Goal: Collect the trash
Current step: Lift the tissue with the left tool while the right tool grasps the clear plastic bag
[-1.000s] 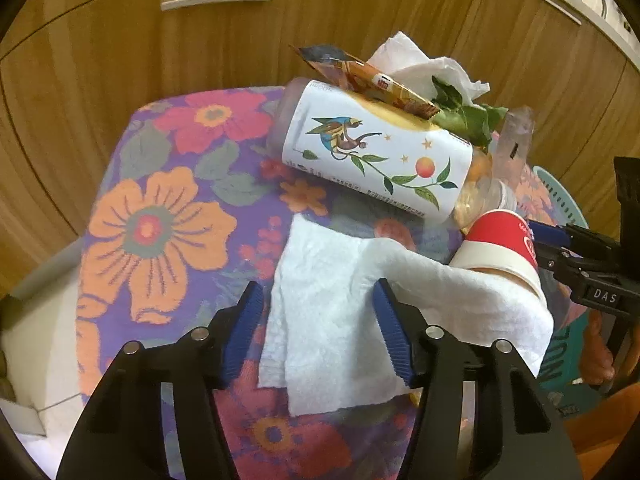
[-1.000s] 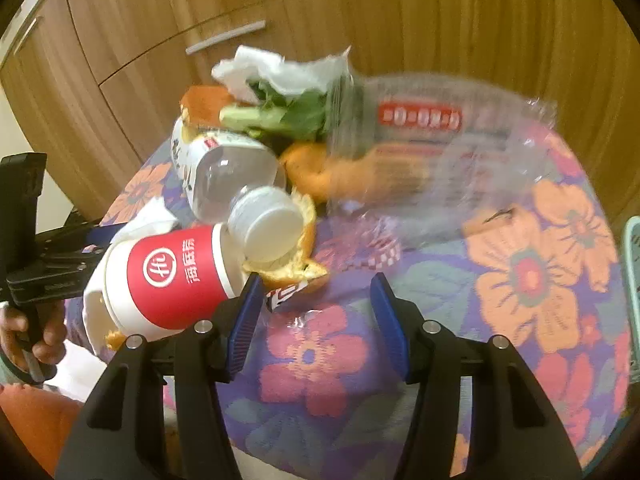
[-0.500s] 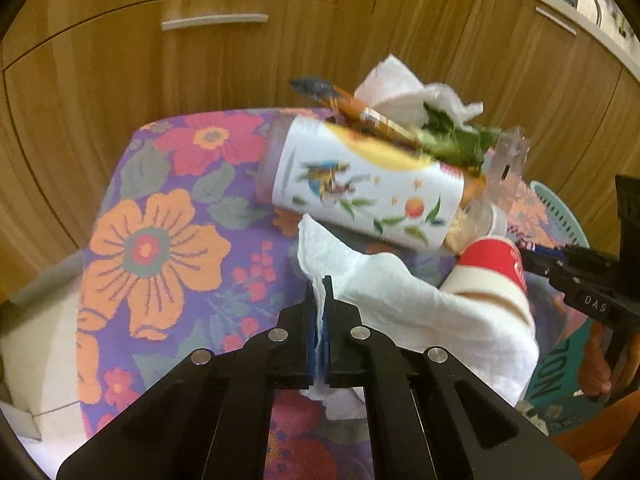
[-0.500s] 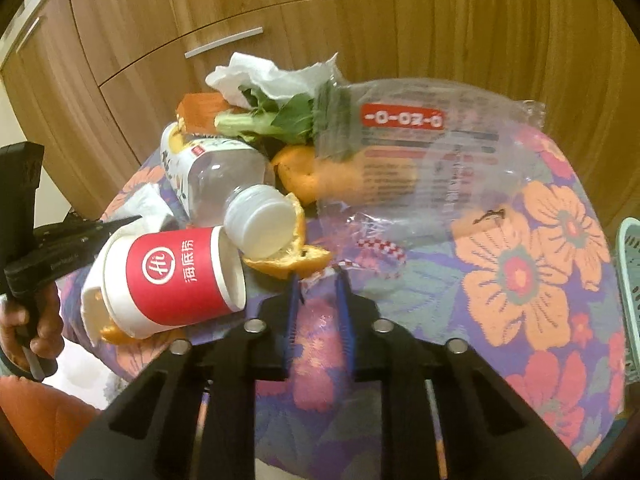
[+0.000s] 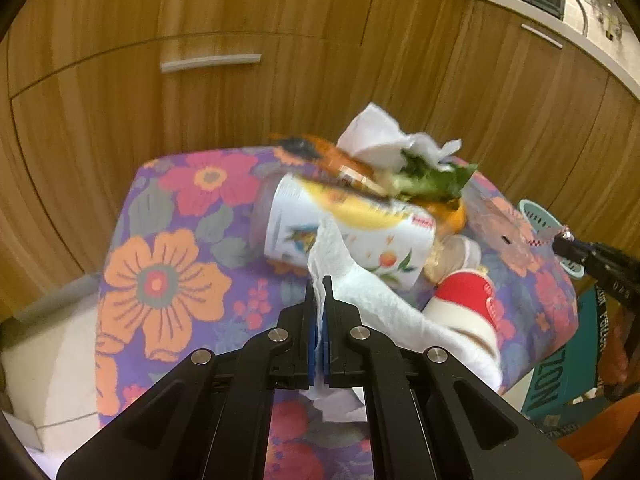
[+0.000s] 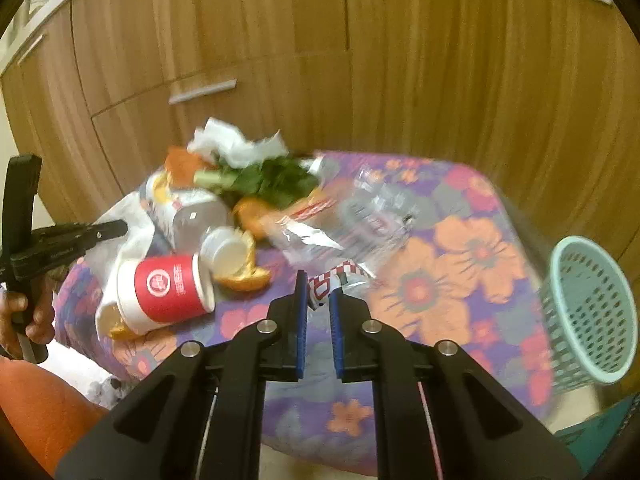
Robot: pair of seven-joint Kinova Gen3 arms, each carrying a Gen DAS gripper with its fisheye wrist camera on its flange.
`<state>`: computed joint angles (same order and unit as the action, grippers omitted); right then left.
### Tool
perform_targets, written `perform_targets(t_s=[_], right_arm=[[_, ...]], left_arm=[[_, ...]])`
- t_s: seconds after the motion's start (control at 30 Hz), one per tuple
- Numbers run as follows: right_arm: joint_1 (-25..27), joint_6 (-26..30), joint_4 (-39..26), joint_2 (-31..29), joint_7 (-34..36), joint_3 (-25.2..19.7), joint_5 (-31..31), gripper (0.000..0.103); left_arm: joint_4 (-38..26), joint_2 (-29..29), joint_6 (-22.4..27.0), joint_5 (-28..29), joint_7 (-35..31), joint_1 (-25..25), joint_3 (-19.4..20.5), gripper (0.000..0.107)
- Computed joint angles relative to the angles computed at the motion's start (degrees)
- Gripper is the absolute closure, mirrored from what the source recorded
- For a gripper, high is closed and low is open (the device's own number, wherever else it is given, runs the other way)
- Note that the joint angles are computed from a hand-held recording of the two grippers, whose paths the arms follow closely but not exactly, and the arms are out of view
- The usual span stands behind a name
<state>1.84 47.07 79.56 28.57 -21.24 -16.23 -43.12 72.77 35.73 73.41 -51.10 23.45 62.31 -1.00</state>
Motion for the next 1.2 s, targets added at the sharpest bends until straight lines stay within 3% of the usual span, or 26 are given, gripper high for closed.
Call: perform_targets(t_s=[0.17, 0.23, 0.3, 0.37, 0.47, 0.63, 0.73, 0.87, 0.93, 1.0, 1.2], right_arm=[[-2.52, 1.05, -3.79, 1.27, -6.44, 2.98, 4.61, 0.094], [-4.67, 0.84, -5.43, 2.04, -11.08, 4.56, 7.86, 0.082], [-4.61, 2.49, -7.82, 3.79, -14.81, 3.76, 9.51, 0.014], [-4.35, 0.41, -7.41, 3.49, -16.25, 2.50, 10.31, 0.010], [-8.95, -0.22, -9.55, 4.29, -22.81, 6.23, 14.03, 0.013], [-13.51, 2.55, -17.26, 10.32, -33.59, 8.01, 21.59, 0.014], [-14.55, 3.81, -19.05, 12.43, -37.02, 7.54, 24.66, 0.033], [-14.99, 1.01, -17.12, 11.83, -38.56, 7.13, 27.59, 0.071], [-13.99, 0.90, -16.98, 11.82, -38.20, 6.13, 27.50, 0.078], [-13.48, -0.57, -15.74, 11.14, -37.66, 5.65, 27.63, 0.102], [-10.02, -3.22, -13.12, 8.56, -34.68, 2.95, 24.47, 0.103]], left_arm=[[-3.45, 0.82, 2.10, -1.06, -3.17, 0.30, -0.47, 0.107], [-4.36, 0.98, 2.36, -1.35, -3.75, 0.38, -0.76, 0.107], [-5.30, 1.26, 2.79, -1.40, -4.52, 0.43, -0.89, 0.107], [-5.62, 1.32, 2.88, -1.27, -5.08, 0.37, -1.05, 0.107], [-5.02, 0.97, 2.46, -1.14, -4.82, 0.32, -1.27, 0.107], [-4.16, 0.30, 1.98, -1.86, -4.06, 0.46, -1.30, 0.107], [-4.59, -0.02, 2.68, -2.71, -4.81, 0.69, -1.34, 0.107], [-3.18, -1.62, 2.13, -5.19, -3.11, 1.44, -1.50, 0.107], [-3.27, -1.93, 2.42, -6.41, -2.81, 1.68, -1.37, 0.107], [-3.34, -2.17, 2.13, -7.70, -2.62, 1.78, -1.21, 0.107], [-6.57, -1.66, 2.28, -10.99, -6.34, 2.15, -1.02, 0.107]])
